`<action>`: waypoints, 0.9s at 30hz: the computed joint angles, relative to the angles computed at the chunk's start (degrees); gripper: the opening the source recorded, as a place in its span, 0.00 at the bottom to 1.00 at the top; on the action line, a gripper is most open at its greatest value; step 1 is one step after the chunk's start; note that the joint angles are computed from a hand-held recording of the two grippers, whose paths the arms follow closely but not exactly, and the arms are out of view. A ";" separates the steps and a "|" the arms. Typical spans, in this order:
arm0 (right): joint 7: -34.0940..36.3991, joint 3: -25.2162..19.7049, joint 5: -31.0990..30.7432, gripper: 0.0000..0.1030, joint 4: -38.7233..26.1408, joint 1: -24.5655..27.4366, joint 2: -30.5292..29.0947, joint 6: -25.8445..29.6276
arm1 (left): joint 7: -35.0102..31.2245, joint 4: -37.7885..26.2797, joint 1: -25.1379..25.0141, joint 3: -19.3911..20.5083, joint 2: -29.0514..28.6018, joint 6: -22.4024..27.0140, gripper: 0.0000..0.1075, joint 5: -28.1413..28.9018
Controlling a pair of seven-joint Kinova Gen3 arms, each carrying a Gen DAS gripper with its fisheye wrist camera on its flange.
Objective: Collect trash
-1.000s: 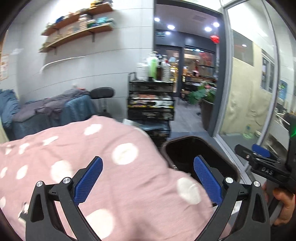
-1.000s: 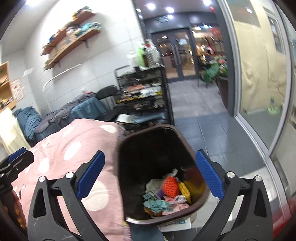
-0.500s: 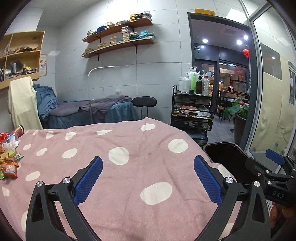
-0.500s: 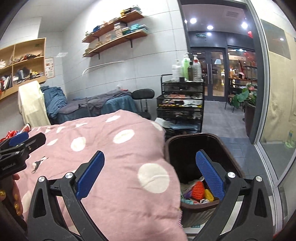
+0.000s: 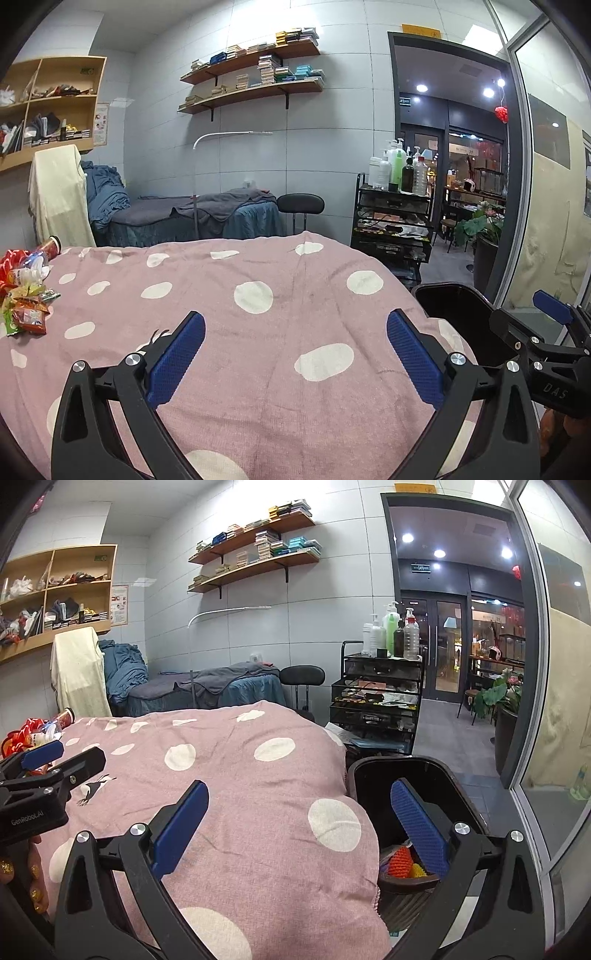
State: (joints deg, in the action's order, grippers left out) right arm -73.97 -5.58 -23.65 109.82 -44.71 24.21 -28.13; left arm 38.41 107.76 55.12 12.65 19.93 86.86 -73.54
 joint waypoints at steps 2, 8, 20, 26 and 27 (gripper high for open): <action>-0.33 -0.16 0.67 0.95 -0.03 0.61 -0.04 0.09 | 0.72 0.18 0.20 -0.10 -0.01 0.57 0.91 -0.09; -0.60 -0.07 0.65 0.95 -0.26 0.75 -0.12 0.54 | 2.40 0.80 0.29 0.02 0.09 1.31 0.91 -0.29; -1.26 -0.19 1.76 0.95 -0.67 1.13 0.08 1.28 | 4.18 1.80 0.13 0.36 -0.11 1.67 0.91 -0.20; -1.35 0.05 1.75 0.95 -0.66 0.91 -0.02 1.48 | 4.27 1.99 0.04 0.52 -0.24 1.71 0.91 -0.17; -1.47 -0.04 1.87 0.95 -0.67 1.00 -0.02 1.55 | 4.23 1.94 0.06 0.53 -0.20 1.82 0.91 -0.15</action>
